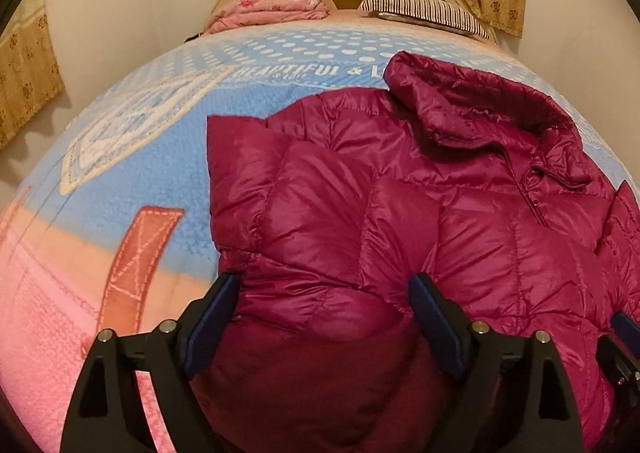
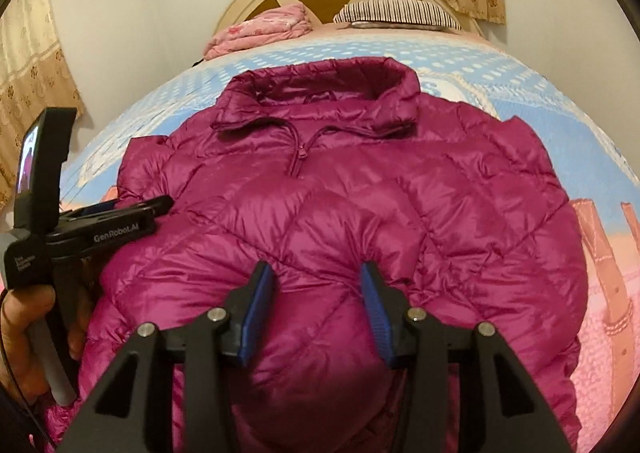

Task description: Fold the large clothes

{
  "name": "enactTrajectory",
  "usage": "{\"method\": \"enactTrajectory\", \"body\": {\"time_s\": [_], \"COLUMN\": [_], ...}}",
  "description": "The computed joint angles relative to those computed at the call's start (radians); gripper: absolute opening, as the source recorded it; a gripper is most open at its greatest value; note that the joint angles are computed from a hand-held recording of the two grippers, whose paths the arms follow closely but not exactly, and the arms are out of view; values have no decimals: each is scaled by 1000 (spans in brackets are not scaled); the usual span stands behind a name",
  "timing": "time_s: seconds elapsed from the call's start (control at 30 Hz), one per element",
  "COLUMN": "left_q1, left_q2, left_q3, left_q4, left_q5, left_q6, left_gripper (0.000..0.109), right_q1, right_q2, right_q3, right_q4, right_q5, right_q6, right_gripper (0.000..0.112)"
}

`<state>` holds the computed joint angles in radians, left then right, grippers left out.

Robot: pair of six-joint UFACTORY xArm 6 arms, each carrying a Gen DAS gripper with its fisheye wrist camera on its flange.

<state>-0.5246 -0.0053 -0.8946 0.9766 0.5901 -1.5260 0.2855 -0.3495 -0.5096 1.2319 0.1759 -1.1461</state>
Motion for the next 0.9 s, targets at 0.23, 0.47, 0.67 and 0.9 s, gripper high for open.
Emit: {"method": "enactTrajectory", "body": {"time_s": [0.23, 0.47, 0.67, 0.9], "left_q1": [26, 14, 16, 4], "left_q2": [-2, 10, 11, -16], "left_q3": [23, 11, 9, 8], "left_q4": [-34, -41, -51, -86], "left_q5": [-41, -15, -9, 41], "left_q6": [-23, -19, -10, 35], "left_gripper": [97, 99, 100, 100], "right_q1": [-8, 20, 40, 44], "right_q2": [14, 30, 35, 37], "right_q3": [-9, -14, -9, -6], "right_q4": [99, 101, 79, 40], "right_q5": [19, -25, -62, -73], "right_q6": [-83, -86, -70, -37], "right_gripper": [50, 50, 50, 52]}}
